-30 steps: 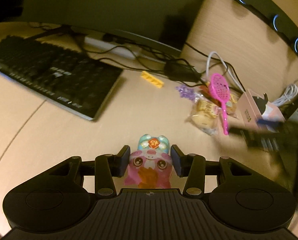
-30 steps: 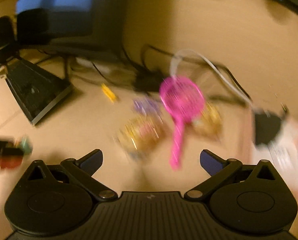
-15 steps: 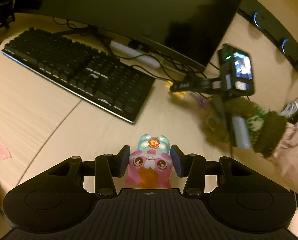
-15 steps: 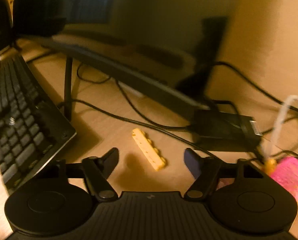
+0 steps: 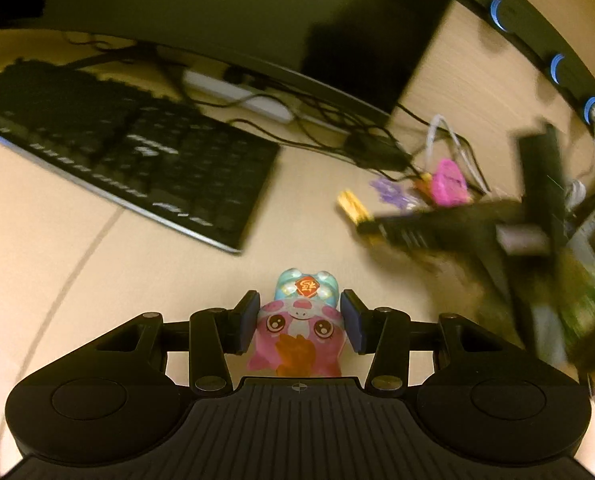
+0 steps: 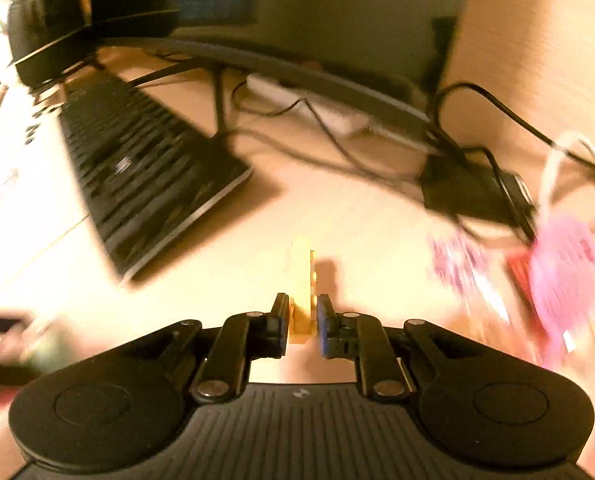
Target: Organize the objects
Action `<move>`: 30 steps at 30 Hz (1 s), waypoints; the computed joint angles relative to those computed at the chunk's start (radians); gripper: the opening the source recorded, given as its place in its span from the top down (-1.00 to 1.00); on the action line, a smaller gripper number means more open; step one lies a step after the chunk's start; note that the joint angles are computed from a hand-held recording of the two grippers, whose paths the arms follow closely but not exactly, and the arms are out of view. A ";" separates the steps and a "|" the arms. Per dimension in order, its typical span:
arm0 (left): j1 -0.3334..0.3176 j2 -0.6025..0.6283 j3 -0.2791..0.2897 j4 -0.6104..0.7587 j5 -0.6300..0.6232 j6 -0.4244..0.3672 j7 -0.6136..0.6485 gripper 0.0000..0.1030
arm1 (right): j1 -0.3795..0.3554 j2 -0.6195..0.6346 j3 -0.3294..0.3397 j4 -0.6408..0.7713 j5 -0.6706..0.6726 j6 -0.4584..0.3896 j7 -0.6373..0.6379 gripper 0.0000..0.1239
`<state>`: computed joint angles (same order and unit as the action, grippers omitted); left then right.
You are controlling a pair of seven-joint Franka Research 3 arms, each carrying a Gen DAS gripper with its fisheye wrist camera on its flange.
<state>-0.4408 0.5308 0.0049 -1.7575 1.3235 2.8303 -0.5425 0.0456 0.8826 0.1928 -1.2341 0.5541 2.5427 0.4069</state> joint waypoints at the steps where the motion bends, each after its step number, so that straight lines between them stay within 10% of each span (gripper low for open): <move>1: 0.005 0.019 -0.007 0.024 -0.008 0.012 0.023 0.05 | -0.031 -0.053 0.013 -0.086 0.022 0.020 -0.036 0.77; 13: -0.025 0.283 -0.046 0.385 -0.297 0.076 0.406 0.05 | -0.185 -0.292 -0.043 -0.494 0.112 0.240 -0.207 0.77; 23: -0.070 0.468 -0.085 0.696 -0.554 -0.073 0.685 0.05 | -0.304 -0.266 -0.002 -0.513 0.238 0.505 -0.254 -0.18; 30: -0.127 0.523 -0.038 0.798 -0.668 -0.158 0.762 0.05 | -0.375 -0.307 0.006 -0.535 0.294 0.366 -0.121 -0.33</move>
